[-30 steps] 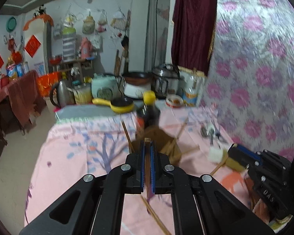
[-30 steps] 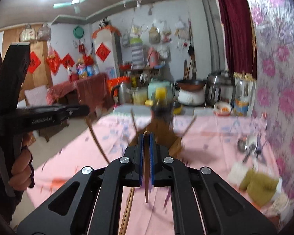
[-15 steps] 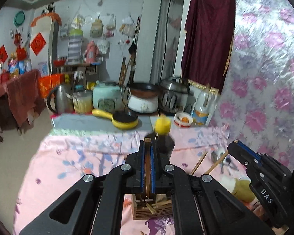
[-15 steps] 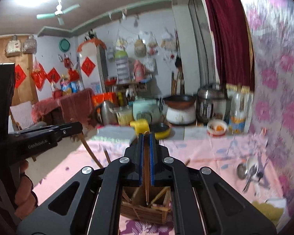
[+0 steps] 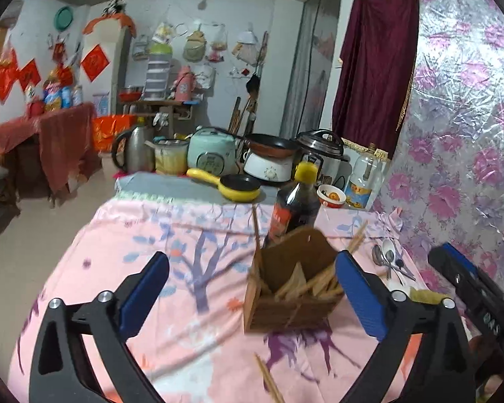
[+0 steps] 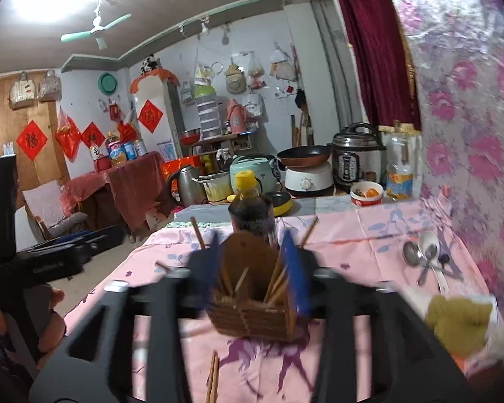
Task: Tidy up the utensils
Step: 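Open both grippers and return them to the remaining chopsticks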
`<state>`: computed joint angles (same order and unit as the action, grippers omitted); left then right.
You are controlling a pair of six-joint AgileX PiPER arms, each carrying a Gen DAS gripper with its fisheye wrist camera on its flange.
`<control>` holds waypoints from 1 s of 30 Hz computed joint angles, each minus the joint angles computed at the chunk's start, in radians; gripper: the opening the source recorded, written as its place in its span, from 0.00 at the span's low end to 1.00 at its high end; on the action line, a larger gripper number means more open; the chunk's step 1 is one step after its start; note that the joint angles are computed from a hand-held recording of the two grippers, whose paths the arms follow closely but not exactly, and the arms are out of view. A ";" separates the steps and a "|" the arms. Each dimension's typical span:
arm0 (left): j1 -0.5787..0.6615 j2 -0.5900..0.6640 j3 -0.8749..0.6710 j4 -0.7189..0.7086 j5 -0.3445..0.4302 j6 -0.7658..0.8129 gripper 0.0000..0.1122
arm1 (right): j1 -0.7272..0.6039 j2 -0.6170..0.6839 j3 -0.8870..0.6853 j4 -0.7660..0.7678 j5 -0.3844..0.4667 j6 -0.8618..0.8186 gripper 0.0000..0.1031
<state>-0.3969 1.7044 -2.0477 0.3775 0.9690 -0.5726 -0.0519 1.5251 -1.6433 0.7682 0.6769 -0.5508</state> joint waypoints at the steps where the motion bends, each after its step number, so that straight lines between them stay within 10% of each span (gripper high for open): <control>1: -0.004 -0.052 0.089 -0.010 -0.019 -0.020 0.87 | -0.005 -0.043 0.071 0.027 -0.016 -0.030 0.67; 13: -0.249 -0.384 0.881 0.114 -0.083 -0.390 0.87 | -0.188 -0.375 0.670 0.166 0.065 -0.257 0.70; 20: -0.500 -0.328 0.954 0.370 0.059 -0.640 0.87 | -0.323 -0.362 0.765 0.255 0.149 -0.298 0.74; 30: -0.457 -0.287 0.966 0.362 0.021 -0.627 0.87 | -0.177 -0.329 0.847 0.167 -0.041 -0.273 0.74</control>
<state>-0.8539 1.4170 -1.0821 0.7398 0.9899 -1.1992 -0.2294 1.1963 -0.7964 0.9353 0.6362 -0.8241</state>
